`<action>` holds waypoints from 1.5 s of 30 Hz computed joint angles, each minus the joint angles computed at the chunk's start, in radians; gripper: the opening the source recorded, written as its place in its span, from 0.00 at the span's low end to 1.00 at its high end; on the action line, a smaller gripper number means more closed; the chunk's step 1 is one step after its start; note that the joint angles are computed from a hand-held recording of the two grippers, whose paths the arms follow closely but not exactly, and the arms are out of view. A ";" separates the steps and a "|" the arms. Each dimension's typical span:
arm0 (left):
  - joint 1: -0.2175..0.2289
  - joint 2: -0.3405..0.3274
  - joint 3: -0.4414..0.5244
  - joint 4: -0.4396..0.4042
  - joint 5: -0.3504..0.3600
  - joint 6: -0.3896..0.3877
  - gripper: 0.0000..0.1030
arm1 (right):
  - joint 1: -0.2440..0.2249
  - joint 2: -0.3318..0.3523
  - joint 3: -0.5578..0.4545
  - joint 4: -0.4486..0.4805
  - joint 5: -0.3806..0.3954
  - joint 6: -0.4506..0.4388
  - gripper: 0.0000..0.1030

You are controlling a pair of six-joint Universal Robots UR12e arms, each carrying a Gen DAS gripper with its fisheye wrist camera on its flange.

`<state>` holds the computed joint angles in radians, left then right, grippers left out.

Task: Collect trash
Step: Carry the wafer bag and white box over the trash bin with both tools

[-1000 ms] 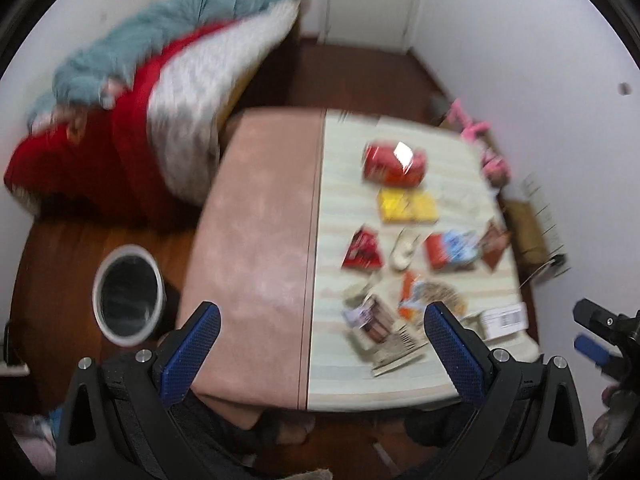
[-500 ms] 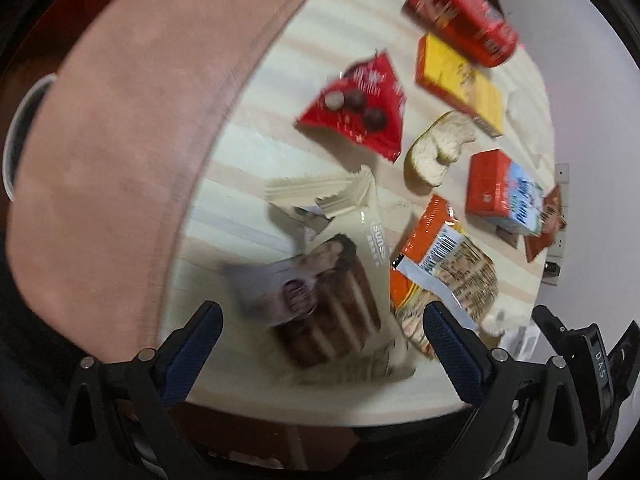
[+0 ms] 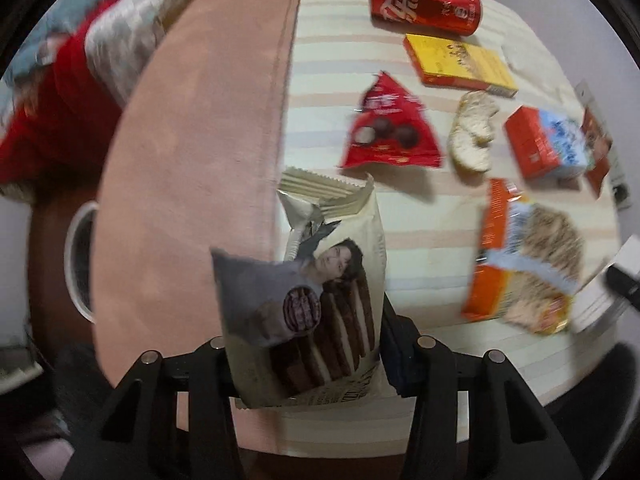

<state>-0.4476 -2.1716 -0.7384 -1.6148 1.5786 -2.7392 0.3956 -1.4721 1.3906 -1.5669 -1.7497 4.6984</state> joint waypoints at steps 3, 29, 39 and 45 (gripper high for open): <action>0.008 0.000 -0.006 -0.010 -0.006 -0.011 0.44 | -0.006 -0.028 0.064 -0.111 0.036 0.061 0.71; 0.052 0.100 -0.030 0.223 -0.200 0.011 0.32 | 0.083 0.038 -0.145 -0.011 -0.213 -0.010 0.49; 0.126 0.039 0.142 0.222 -0.298 -0.032 0.32 | 0.094 0.173 -0.354 -0.125 -0.239 -0.236 0.49; 0.190 -0.009 0.232 0.206 -0.313 -0.065 0.31 | 0.093 0.326 -0.568 -0.153 -0.203 -0.378 0.48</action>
